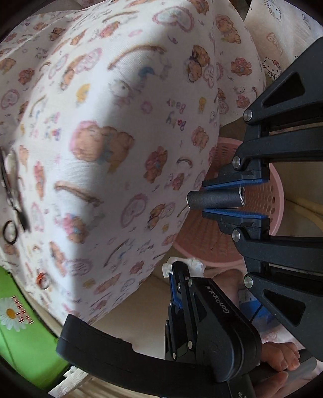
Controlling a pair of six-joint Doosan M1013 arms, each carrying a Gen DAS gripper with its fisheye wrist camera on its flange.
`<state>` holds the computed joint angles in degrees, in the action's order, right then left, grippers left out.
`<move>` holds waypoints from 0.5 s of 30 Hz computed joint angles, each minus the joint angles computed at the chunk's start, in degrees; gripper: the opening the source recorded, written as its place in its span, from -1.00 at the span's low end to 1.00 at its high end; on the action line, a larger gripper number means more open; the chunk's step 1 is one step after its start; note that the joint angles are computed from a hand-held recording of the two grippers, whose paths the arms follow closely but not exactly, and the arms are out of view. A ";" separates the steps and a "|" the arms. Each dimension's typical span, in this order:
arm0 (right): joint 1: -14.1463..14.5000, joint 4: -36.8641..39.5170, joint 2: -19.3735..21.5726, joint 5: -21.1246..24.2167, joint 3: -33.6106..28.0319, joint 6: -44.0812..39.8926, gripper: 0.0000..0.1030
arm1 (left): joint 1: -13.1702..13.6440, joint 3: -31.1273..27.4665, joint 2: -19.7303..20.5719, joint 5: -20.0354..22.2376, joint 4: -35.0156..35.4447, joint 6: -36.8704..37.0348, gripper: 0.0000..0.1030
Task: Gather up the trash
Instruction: 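Carry the tissue and black cylinder over the pink basket and open both tools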
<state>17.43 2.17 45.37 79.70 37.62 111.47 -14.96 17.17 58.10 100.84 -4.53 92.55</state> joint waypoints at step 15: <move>-0.55 0.19 1.27 1.55 0.56 1.98 -0.11 | 0.12 0.60 -0.01 0.71 1.28 -0.22 -0.20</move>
<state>16.88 2.36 46.64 81.25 38.19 113.44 -14.84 17.77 58.09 101.55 -3.24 92.34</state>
